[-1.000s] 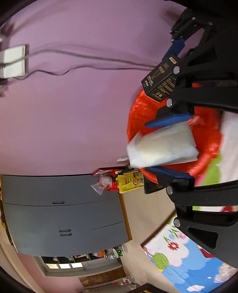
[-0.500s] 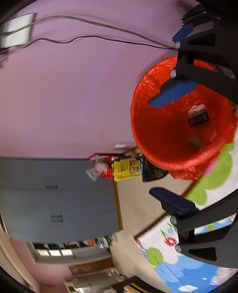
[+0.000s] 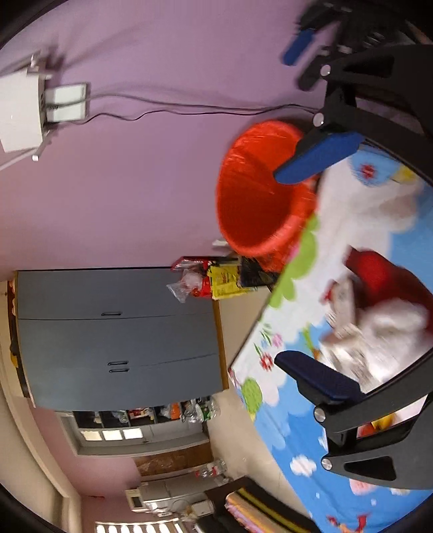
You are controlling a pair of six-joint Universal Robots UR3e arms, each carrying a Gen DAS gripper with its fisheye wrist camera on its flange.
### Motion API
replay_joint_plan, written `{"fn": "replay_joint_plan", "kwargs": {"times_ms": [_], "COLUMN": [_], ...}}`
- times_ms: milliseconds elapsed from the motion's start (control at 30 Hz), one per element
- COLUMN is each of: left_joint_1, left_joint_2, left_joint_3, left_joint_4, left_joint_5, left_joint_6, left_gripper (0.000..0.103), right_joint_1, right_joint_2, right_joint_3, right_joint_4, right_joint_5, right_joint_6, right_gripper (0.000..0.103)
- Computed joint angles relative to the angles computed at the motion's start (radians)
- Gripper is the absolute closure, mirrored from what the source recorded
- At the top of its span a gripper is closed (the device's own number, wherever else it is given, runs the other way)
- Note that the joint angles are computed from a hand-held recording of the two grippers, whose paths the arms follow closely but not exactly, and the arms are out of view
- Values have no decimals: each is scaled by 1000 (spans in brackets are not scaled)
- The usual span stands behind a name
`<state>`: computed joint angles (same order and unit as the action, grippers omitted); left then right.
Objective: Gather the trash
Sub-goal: 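Bring both tools back over the bedspread trash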
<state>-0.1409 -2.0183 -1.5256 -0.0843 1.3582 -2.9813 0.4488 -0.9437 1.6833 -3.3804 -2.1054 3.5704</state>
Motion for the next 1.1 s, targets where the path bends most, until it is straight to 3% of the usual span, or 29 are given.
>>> {"fn": "replay_joint_plan", "kwargs": {"times_ms": [267, 433, 600, 800, 900, 1000, 1100], "left_joint_1": [280, 594, 883, 997, 1009, 1041, 1004], "left_joint_2": [427, 681, 874, 733, 630, 573, 512], "left_joint_3": [-629, -908, -1068, -1017, -995, -952, -895], "left_joint_4": [192, 151, 30, -22, 69, 37, 35], "left_joint_5": [-196, -391, -512, -453, -414, -438, -406], "left_joint_6": [189, 331, 484, 516, 476, 466, 411], "left_gripper": [6, 6, 6, 6, 6, 6, 6], "right_joint_1": [164, 245, 303, 339, 352, 362, 368], "right_joint_2": [40, 139, 232, 336, 386, 437, 504], "right_joint_3": [-137, -310, -492, -699, -802, -904, -1035], "right_joint_4": [122, 257, 385, 526, 589, 637, 703], "right_joint_5": [-42, -34, -33, -6, 4, 13, 28], "right_joint_6": [12, 42, 45, 16, 2, -15, -28], "right_gripper": [39, 39, 39, 39, 39, 39, 39]}}
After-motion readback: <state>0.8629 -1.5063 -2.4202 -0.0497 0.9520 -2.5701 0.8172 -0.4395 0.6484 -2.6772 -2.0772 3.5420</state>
